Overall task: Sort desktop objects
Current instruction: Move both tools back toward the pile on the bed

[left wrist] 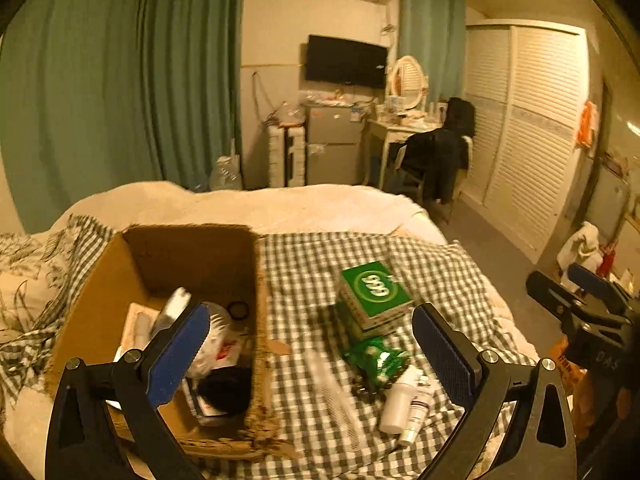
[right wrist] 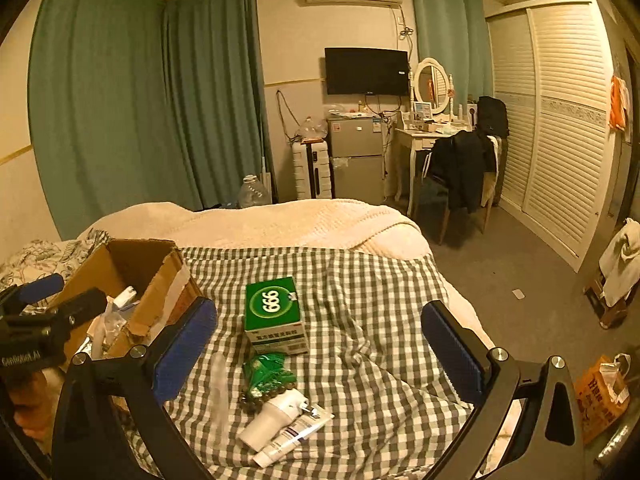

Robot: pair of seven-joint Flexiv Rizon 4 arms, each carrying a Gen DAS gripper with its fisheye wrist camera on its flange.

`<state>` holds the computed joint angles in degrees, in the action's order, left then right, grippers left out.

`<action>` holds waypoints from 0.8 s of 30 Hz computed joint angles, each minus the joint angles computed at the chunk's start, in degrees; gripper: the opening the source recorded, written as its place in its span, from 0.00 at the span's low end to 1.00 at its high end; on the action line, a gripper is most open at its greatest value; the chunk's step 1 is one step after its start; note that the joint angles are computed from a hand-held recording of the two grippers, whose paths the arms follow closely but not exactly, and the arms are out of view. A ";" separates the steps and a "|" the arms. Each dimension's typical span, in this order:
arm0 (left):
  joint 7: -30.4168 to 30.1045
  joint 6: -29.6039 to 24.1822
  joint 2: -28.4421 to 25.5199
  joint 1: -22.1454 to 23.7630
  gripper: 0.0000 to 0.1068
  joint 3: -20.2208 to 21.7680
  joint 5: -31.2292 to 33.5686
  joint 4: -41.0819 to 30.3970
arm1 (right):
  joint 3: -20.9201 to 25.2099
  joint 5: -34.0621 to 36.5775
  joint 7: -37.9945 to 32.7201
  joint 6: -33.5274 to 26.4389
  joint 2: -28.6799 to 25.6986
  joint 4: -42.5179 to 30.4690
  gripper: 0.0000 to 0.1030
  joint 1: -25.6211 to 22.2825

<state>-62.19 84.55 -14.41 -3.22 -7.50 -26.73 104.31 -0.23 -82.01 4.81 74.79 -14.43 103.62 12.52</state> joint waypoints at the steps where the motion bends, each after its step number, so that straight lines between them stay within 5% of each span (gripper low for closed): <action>1: 2.32 1.06 0.16 1.15 0.96 -2.30 -2.28 0.87 | -0.05 -0.28 0.18 0.05 0.17 0.29 1.00 -0.10; 7: 2.92 0.47 -0.68 0.09 0.96 -2.80 -4.18 1.40 | -0.26 -2.49 3.11 2.55 -0.29 1.40 1.00 -1.44; 12: 3.33 0.39 -1.79 -0.24 0.96 -3.21 -3.95 1.78 | 0.39 5.67 -1.81 5.67 -2.60 2.26 1.00 -1.77; 20: 0.72 -1.52 -3.81 -1.95 0.96 -0.83 2.18 1.11 | -2.58 3.74 1.26 5.90 -3.31 3.54 1.00 -0.20; 24: -2.20 -2.08 -5.33 -4.21 0.96 2.22 6.73 0.12 | -1.80 6.78 -3.72 2.94 -3.83 3.74 1.00 0.28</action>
